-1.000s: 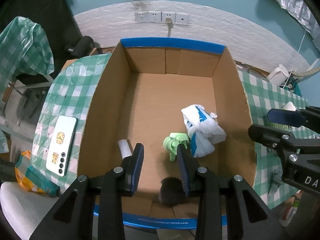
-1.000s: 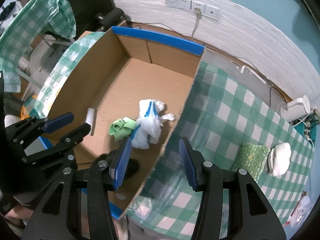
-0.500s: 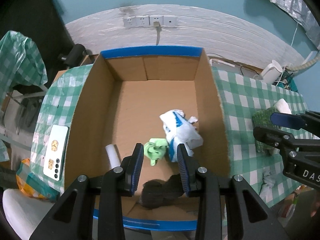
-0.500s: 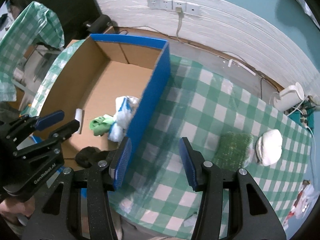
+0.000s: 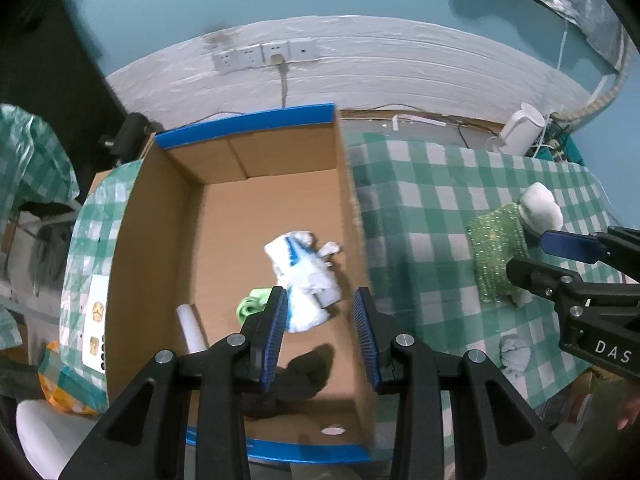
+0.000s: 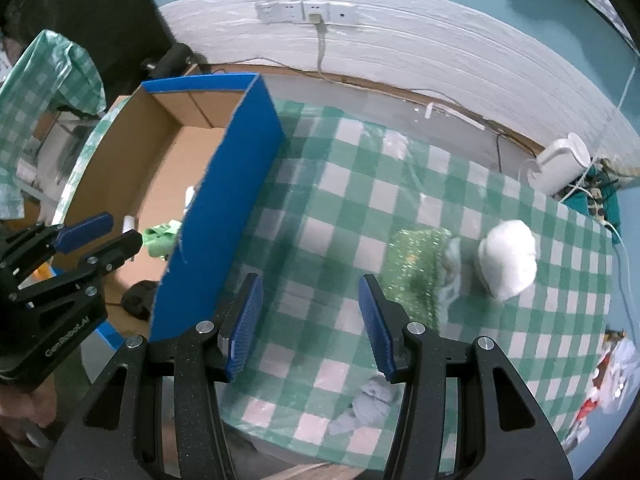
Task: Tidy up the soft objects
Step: 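Move both open tools back from the box toward the remaining items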
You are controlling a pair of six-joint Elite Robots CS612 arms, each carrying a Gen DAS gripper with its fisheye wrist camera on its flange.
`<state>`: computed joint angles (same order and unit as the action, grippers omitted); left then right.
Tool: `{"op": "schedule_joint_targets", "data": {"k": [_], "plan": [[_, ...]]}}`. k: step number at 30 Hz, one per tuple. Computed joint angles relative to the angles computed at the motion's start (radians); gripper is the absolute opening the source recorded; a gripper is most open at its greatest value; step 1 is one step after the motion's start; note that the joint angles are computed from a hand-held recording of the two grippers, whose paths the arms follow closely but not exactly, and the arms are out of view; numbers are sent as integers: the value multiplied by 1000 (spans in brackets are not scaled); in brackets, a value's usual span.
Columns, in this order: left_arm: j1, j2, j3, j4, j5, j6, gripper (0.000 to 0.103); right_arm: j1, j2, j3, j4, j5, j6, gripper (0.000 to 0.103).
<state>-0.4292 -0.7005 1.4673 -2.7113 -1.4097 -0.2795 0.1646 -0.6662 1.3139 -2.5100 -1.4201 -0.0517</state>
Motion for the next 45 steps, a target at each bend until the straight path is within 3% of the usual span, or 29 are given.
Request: {"op": "schedule_joint_targets", "data": {"k": [24,32,36,45], "plan": [[-69,49,-92,111,10,43,35,-80,-45,127,-77,-50,73,54],[-74,96,-156,184,-8,21,35,-89,-23,111,-45,-81,86,55],[-80,118,-182,200,-1,23,47,-91,-7,97,-34,-96,90,55],[-84,157,-240,253,-11,16,51,-97,28,71,-46,-118,94,55]]}}
